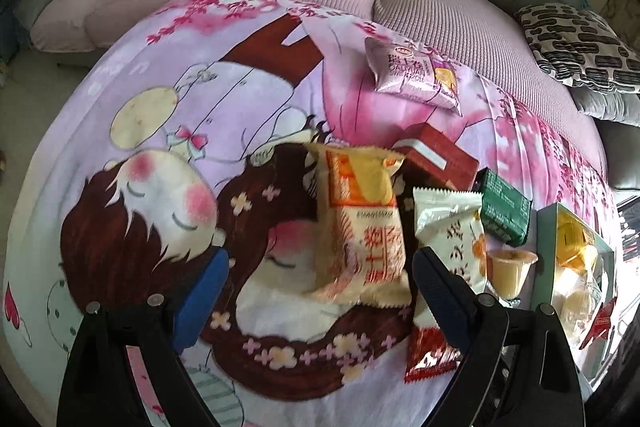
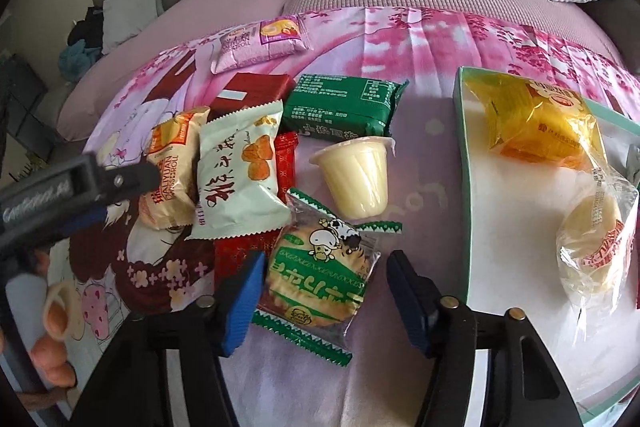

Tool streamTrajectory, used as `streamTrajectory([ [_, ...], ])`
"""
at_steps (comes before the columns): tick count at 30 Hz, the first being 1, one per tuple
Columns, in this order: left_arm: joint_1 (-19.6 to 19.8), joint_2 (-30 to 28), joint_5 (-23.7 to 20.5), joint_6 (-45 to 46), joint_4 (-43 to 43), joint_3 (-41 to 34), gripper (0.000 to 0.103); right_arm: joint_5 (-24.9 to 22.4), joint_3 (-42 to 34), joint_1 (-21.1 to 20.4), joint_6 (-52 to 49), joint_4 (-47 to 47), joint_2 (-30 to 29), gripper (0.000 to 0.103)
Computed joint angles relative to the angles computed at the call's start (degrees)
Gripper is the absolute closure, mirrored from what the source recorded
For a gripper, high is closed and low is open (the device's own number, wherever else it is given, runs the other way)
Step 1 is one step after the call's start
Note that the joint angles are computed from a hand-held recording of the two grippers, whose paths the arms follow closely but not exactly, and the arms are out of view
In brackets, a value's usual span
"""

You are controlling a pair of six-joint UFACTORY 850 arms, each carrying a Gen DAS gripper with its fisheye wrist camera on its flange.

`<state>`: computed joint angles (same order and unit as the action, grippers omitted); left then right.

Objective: Organize snacks
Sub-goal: 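Move both tools back over the remaining snack pile, then grasp the orange bread roll bag with left tool while right tool grasps green cookie pack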

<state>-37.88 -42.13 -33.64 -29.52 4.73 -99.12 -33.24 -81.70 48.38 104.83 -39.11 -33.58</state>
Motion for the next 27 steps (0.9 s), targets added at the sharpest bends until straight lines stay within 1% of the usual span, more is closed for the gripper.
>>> streamTrajectory([
  [1, -0.1, -0.6, 0.0, 0.1, 0.1, -0.7, 0.01, 0.3, 0.2, 0.0, 0.2, 0.0, 0.1, 0.048],
  [5, -0.4, -2.2, -0.1, 1.5, -0.6, -2.7, 0.01, 0.3, 0.6, 0.0, -0.2, 0.2, 0.4, 0.049],
  [7, -0.5, -2.6, 0.3, 2.0, -0.8, -3.1, 0.013, 0.2, 0.6, 0.1, -0.3, 0.3, 0.5, 0.049],
  [8, -0.6, -2.8, 0.5, 1.9, -0.5, -3.3, 0.018, 0.1, 0.7, 0.1, -0.3, 0.4, 0.6, 0.049],
  [9, -0.7, -2.9, 0.6, 1.8, -0.1, -3.3, 0.026, 0.1, 0.8, 0.2, -0.2, 0.4, 0.7, 0.049],
  [11, -0.9, -3.7, 0.5, 1.4, 1.1, -4.0, 0.033, 0.1, 0.9, 0.2, 0.0, 0.5, 0.8, 0.049],
  [13, -1.0, -4.0, 0.6, 1.9, 0.8, -4.1, 0.035, 0.0, 0.8, 0.2, -0.1, 0.7, 0.7, 0.049],
  [14, -0.9, -4.2, 0.7, 2.4, 0.1, -4.2, 0.039, -0.1, 0.8, 0.2, -0.2, 0.7, 0.7, 0.049],
  [16, -0.9, -4.9, 0.2, 2.9, -0.5, -4.8, 0.046, 0.0, 0.8, 0.2, -0.1, 0.8, 0.7, 0.049],
  [17, -0.9, -5.2, -0.3, 3.1, -0.5, -5.2, 0.053, 0.0, 0.7, 0.2, -0.2, 0.8, 0.7, 0.049],
  [20, -0.9, -5.1, -0.7, 2.6, -0.2, -5.1, 0.063, 0.0, 0.7, 0.2, -0.2, 0.9, 0.7, 0.049],
  [24, -0.8, -3.6, -0.2, 0.2, 1.7, -3.6, 0.067, -0.3, 1.2, 0.5, 0.7, 0.4, 1.3, 0.05],
  [27, -0.6, -2.5, -0.1, -0.5, 1.7, -2.6, 0.067, -0.4, 1.8, 0.7, 1.8, -0.5, 1.9, 0.05],
])
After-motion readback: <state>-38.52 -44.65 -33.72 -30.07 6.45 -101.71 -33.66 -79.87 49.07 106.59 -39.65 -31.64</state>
